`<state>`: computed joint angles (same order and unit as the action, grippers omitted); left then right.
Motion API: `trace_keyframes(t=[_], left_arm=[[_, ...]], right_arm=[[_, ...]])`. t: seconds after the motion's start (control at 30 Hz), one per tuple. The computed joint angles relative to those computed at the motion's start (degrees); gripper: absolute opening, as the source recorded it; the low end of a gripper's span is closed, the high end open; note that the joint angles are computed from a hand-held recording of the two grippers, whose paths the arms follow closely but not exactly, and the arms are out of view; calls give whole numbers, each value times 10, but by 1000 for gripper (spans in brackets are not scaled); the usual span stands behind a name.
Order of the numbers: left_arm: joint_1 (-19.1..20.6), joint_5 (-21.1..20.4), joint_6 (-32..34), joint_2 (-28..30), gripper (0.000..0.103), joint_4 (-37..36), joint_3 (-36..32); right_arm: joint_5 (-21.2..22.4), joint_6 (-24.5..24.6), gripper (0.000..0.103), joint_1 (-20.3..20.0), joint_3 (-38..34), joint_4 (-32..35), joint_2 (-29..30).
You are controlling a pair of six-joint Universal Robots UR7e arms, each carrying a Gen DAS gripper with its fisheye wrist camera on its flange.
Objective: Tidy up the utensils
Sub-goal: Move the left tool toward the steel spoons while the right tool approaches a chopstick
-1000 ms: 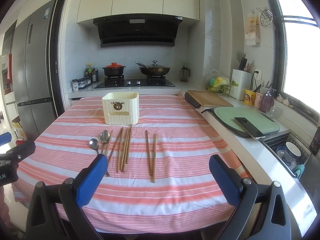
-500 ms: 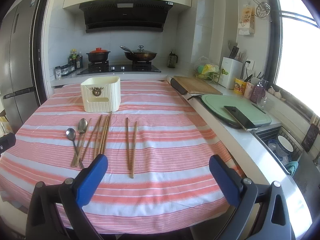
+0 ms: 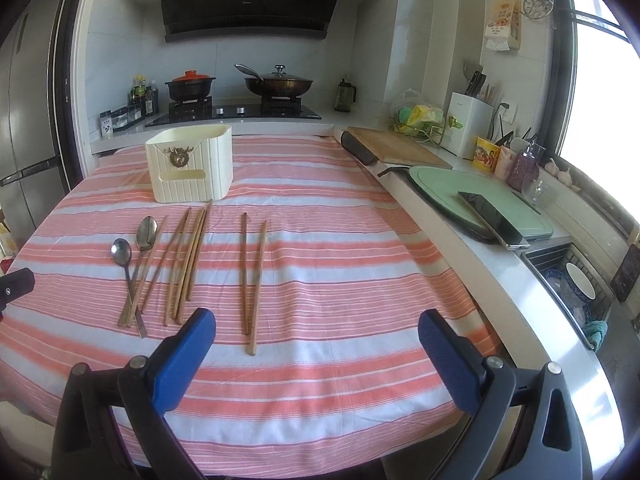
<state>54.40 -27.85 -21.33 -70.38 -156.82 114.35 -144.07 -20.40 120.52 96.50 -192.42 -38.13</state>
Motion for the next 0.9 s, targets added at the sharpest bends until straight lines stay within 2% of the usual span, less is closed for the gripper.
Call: trace_keyframes(t=[0.17,0.33,0.5,0.57,0.77,0.9], left_arm=[[27,-39,-54,3,103,52,-25],[52,-63,-63,22,103,45,-48],[89,-94,-101,50,103,91,-90],[94,-84,-94,70,103,78,-108],[116,-5,-70,155,103,66,-195],[132,1,-92,181,103,110,-229]], right_arm=[[1,0,103,-4,-12,12,8],[9,1,103,-7,-18,20,13],[29,20,103,-14,-16,56,11],[31,21,103,-15,-15,61,13],[41,43,103,-19,-14,92,11],[51,43,103,-19,-11,98,9]])
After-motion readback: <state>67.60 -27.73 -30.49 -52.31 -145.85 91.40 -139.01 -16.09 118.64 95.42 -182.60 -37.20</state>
